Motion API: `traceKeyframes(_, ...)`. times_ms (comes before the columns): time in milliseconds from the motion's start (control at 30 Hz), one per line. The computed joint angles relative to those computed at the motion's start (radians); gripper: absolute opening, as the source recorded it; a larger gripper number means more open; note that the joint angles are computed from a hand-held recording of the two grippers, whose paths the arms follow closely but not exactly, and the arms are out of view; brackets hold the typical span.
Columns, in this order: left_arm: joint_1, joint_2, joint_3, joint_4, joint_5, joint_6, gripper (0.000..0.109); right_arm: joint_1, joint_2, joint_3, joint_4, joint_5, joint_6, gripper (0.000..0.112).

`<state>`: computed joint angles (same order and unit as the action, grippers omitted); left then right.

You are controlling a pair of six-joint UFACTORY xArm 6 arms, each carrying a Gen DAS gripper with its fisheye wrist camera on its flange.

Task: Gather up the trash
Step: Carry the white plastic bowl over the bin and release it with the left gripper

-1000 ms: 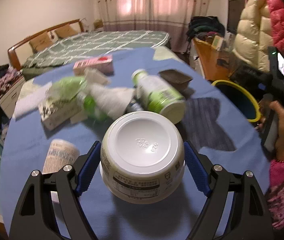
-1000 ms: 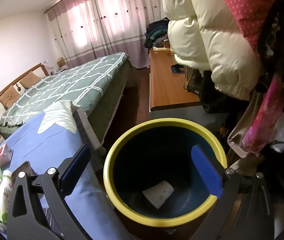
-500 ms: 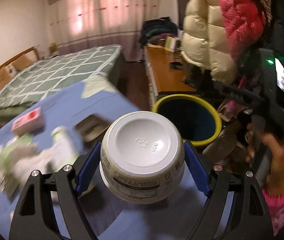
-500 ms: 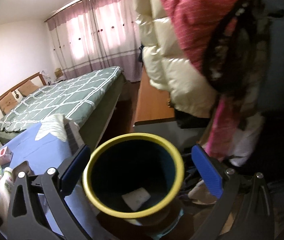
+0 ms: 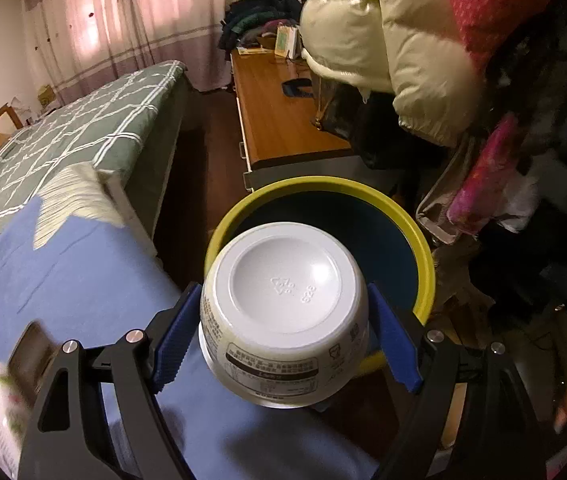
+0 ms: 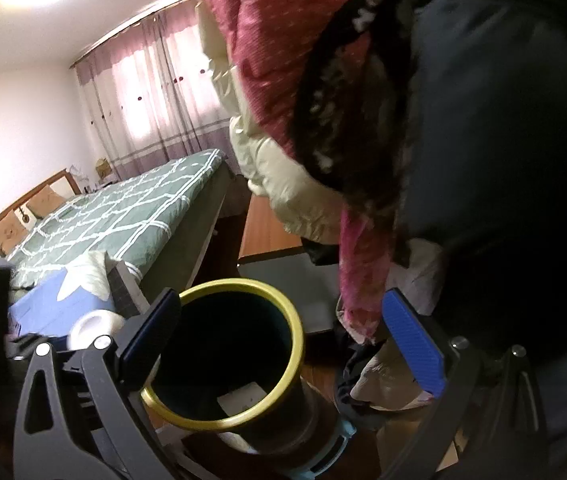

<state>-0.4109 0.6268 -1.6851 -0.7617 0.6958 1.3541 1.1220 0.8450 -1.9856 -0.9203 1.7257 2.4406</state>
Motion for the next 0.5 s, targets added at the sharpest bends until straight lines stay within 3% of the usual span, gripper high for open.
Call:
traceKeyframes(233, -0.066, 0.118, -0.118, 0.126, -0.037, -0.156, 0.082, 0.006, -0.033, 0.048, -0.003, 0.001, 0.035, 0.096)
traceKeyframes(300, -0.069, 0.133, -0.135, 0.146, -0.035, -0.182, 0.093, 0.007, -0.028, 0.038, -0.008, 0.005, 0.035, 0.097)
traceKeyframes(500, -0.005, 0.019, -0.014, 0.005, -0.059, -0.072, 0.094, 0.003, 0.002, -0.008, -0.023, 0.005, 0.012, 0.096)
